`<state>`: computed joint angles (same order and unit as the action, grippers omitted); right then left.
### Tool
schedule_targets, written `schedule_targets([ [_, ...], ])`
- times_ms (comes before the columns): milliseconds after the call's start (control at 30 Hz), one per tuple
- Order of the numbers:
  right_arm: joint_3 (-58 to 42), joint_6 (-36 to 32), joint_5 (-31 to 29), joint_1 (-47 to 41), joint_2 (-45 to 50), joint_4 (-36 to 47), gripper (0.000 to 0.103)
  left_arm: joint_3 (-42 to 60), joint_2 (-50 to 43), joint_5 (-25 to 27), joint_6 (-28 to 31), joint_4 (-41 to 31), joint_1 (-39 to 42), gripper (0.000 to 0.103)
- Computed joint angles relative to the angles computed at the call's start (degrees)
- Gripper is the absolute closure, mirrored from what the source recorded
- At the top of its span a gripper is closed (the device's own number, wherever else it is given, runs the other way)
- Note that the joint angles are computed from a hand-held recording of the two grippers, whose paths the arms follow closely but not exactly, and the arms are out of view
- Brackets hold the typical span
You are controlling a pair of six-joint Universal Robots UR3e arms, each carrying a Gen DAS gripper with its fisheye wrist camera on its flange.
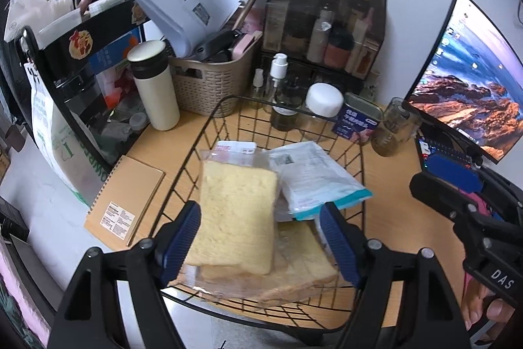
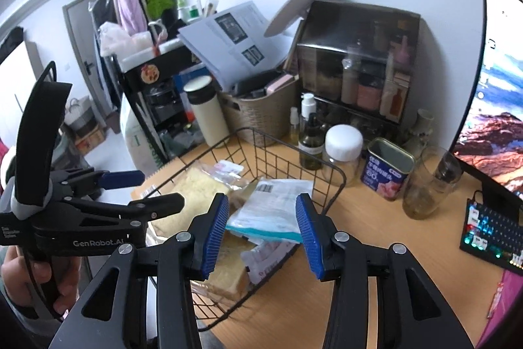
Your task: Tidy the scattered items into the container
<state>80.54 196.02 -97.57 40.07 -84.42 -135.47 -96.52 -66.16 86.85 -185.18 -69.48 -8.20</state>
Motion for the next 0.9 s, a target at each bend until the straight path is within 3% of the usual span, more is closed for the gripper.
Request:
schedule_targets([
  [167,7.25,1.58,-0.68,-1.69,-7.13,1.03,0.059,2.35,-2.79,2.69,-4.3,1.85,-7.43,0.024],
  [300,13.91,4.22,-3.78,-2.73,-15.61,5.24,0.059,5.92,-8.58,6.97,-8.0,4.82,-18.03,0.024],
  [467,23.03,10.05,-10.39,-2.94,-30.44,14.57,0.059,13.66,-18.7,9.53,-10.31,3.78,-30.09,0.024],
  [667,29.66,13.86,-12.0,-6.55,-48.11,27.02,0.059,20.07,-27.04,11.08,-13.34,3.65,-41.07,0.024],
  [900,33.92,18.93,-14.78,-5.51,-61.38,36.83,0.059,26.03,-33.83,17.98,-17.92,-0.24,-50.45,0.024],
])
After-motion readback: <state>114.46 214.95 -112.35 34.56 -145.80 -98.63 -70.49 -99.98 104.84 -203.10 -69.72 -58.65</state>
